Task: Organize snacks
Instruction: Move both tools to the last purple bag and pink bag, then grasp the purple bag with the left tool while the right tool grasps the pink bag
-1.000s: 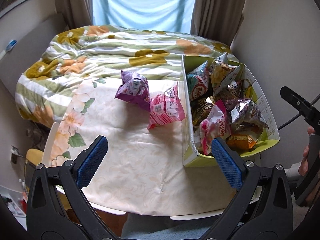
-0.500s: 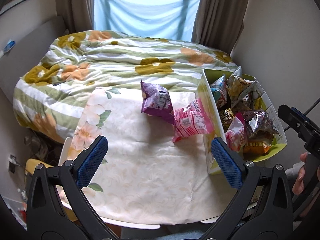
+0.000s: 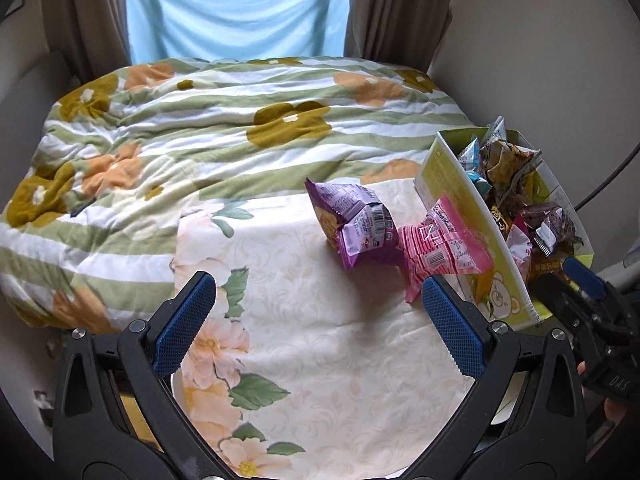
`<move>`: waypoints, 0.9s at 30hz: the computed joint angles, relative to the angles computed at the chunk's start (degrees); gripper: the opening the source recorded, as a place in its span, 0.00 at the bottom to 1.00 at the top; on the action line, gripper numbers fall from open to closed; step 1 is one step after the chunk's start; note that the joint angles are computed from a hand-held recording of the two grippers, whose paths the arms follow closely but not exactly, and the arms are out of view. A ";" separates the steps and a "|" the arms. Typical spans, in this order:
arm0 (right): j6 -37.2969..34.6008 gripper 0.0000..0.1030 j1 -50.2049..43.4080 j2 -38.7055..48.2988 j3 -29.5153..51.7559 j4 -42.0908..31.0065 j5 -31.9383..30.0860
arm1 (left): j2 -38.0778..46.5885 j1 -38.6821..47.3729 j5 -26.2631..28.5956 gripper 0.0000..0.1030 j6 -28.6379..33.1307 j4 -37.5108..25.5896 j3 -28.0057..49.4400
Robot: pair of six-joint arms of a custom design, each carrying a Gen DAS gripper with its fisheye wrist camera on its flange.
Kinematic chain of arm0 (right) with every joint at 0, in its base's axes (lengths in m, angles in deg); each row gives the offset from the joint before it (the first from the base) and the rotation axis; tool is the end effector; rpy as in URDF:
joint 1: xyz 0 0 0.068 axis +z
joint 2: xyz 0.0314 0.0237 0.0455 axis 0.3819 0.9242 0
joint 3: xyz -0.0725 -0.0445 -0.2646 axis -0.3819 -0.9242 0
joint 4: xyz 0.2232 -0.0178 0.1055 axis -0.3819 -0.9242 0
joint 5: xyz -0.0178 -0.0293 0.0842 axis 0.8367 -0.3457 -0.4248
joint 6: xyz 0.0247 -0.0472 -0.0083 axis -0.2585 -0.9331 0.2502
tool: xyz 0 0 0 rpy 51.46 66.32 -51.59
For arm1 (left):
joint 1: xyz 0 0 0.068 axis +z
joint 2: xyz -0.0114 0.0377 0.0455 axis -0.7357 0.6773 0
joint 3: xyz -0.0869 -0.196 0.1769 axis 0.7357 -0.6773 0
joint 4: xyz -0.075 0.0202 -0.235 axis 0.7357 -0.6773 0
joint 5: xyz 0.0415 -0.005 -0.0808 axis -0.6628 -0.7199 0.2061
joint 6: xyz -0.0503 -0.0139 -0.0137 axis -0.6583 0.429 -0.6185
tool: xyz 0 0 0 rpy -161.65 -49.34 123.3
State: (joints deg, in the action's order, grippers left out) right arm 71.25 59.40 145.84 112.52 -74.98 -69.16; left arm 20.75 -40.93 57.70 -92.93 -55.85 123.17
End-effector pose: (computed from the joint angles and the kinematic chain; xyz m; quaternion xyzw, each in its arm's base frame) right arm 0.1842 0.1348 0.2564 -0.0694 0.9153 0.1741 0.3565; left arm 0.1916 0.0173 0.2764 -0.0605 0.9511 -0.0486 0.2990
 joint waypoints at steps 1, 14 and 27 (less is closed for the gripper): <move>2.63 1.00 1.12 1.62 -0.12 0.87 0.90 | 2.96 1.39 2.15 0.99 1.60 0.89 0.92; 31.04 1.00 5.67 20.50 -4.05 16.84 13.10 | 40.85 1.02 14.25 0.99 5.60 11.02 16.22; 40.35 1.00 4.59 31.28 -4.28 28.20 18.10 | 56.80 0.09 18.83 0.99 4.69 13.24 22.89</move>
